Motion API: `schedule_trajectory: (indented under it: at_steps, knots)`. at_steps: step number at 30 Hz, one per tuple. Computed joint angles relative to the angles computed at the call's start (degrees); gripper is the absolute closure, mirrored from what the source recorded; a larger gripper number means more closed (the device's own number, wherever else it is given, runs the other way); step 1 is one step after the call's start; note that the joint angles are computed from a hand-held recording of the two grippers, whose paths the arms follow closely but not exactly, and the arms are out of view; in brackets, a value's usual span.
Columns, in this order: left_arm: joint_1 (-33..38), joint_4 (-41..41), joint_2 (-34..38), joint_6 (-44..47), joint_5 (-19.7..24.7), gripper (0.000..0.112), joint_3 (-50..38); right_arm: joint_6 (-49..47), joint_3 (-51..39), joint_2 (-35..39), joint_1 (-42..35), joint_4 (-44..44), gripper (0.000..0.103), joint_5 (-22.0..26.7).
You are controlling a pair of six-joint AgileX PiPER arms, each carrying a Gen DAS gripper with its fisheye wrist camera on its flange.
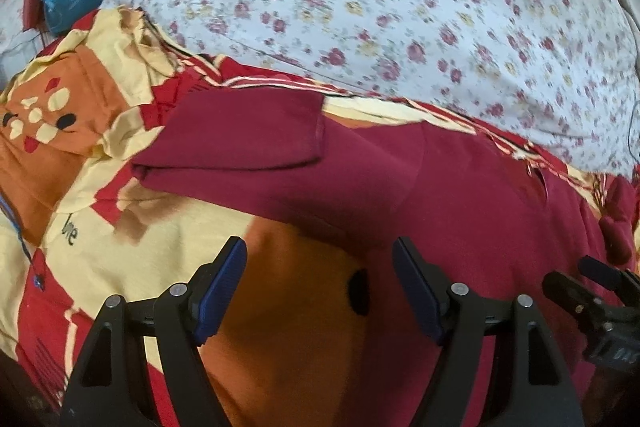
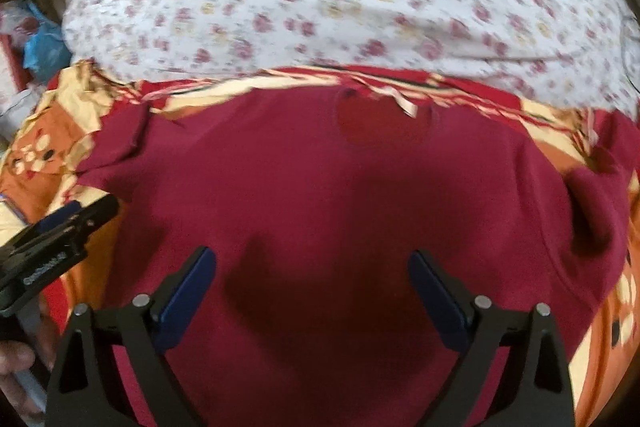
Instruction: Fold small clothes
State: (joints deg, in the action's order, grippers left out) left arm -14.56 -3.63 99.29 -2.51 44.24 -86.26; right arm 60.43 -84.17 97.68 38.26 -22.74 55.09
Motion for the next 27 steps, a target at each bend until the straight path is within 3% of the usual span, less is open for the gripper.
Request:
schedule_trajectory:
  at_steps: [3,9,13,18,22,27]
  knots:
    - [1.82,2.77,0.91,-2.36,0.24,0.045,-1.17,-9.43,-5.3,2.7,-2.22,6.53,0.021,-3.82]
    - [5.94,2.34,2.21,-3.14,-1.83,0.045,-0.35,-25.29,-22.61,15.07,-4.5,20.74,0.035,-4.77]
    - [7.23,1.69,3.51,-2.59,-1.45,0.046,-0.33,-29.62,-38.87,26.66,-5.78,28.54,0.039,-1.58]
    - [8.07,0.03,4.05,-2.22,-1.36,0.046,-1.16,-29.32,-55.07,36.84,-6.0,30.21,0.044,5.01]
    - [9.41,-3.3,5.02,-0.93,-0.62,0.046,-3.14,-28.2,-52.69,35.75,-5.49,28.25,0.044,4.61]
    - [8.05,-5.62,6.53,1.67,0.24,0.046,-6.86,-27.98,-37.43,27.03,-6.05,26.02,0.044,0.31]
